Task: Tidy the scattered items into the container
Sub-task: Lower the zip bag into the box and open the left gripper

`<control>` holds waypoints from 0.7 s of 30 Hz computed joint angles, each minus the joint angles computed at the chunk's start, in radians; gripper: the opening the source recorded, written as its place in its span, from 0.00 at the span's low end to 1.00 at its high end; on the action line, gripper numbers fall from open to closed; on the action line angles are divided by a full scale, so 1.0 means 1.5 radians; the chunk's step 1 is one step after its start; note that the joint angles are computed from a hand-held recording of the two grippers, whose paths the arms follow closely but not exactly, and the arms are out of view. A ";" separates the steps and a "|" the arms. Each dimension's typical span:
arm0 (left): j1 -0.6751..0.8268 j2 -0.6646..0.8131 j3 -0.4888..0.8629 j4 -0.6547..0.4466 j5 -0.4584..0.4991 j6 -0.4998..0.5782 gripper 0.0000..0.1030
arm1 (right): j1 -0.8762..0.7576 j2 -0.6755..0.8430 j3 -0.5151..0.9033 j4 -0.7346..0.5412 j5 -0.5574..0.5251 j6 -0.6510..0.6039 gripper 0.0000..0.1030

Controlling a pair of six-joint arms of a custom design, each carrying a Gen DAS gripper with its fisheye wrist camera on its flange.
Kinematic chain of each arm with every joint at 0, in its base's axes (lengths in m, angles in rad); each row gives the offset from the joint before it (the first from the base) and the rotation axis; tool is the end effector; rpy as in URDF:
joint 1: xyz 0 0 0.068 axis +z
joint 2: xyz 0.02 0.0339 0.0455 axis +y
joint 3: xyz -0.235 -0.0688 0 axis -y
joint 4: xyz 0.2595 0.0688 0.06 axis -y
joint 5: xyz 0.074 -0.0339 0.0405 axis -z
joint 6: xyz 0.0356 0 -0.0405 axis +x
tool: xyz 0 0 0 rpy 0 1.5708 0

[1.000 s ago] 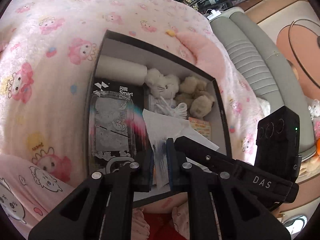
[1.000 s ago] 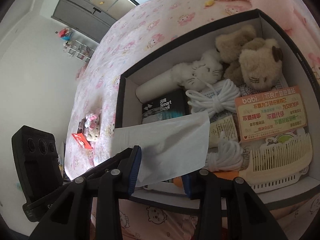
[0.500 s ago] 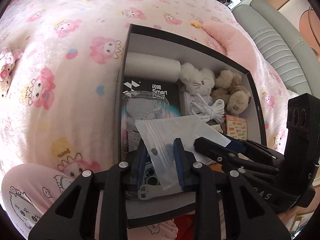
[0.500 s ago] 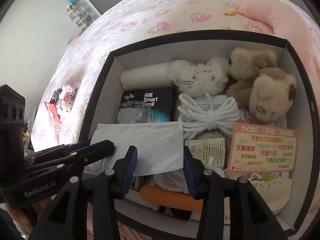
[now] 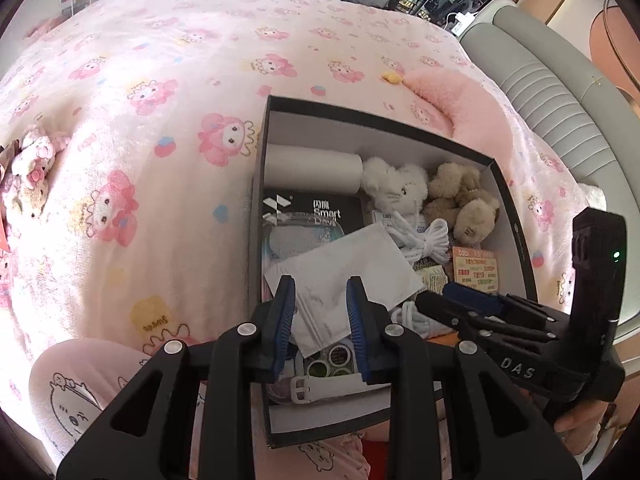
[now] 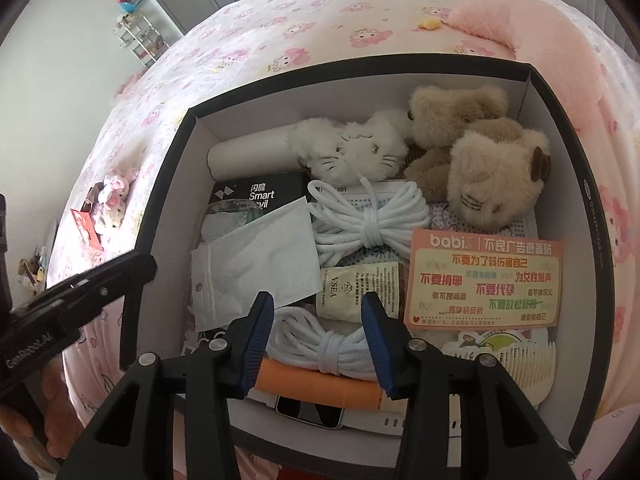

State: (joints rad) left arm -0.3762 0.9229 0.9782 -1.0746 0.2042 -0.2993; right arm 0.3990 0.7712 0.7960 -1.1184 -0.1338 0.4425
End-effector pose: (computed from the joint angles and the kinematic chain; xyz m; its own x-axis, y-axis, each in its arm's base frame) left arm 0.1750 -0.0769 0.2824 -0.8922 0.0420 -0.4497 0.2046 0.9252 -0.3195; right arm 0.1452 0.0664 0.2466 -0.9287 0.0690 -0.3643 -0.0485 0.9515 0.3038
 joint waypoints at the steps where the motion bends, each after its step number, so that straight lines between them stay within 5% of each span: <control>1: 0.011 0.009 0.005 0.007 0.005 0.007 0.25 | 0.003 0.012 -0.002 0.010 -0.003 0.000 0.40; 8: 0.001 0.060 0.030 -0.004 0.069 0.037 0.25 | 0.036 0.048 0.030 0.012 0.046 0.013 0.40; 12: -0.029 0.088 -0.002 -0.014 0.106 0.025 0.23 | 0.045 0.036 0.050 -0.036 0.133 0.005 0.40; 17: -0.081 0.127 -0.009 -0.003 0.109 0.003 0.17 | -0.034 0.010 0.052 -0.056 0.065 -0.044 0.41; 21: -0.106 0.156 -0.003 0.000 0.099 -0.004 0.17 | -0.029 0.012 0.055 -0.061 0.085 -0.048 0.41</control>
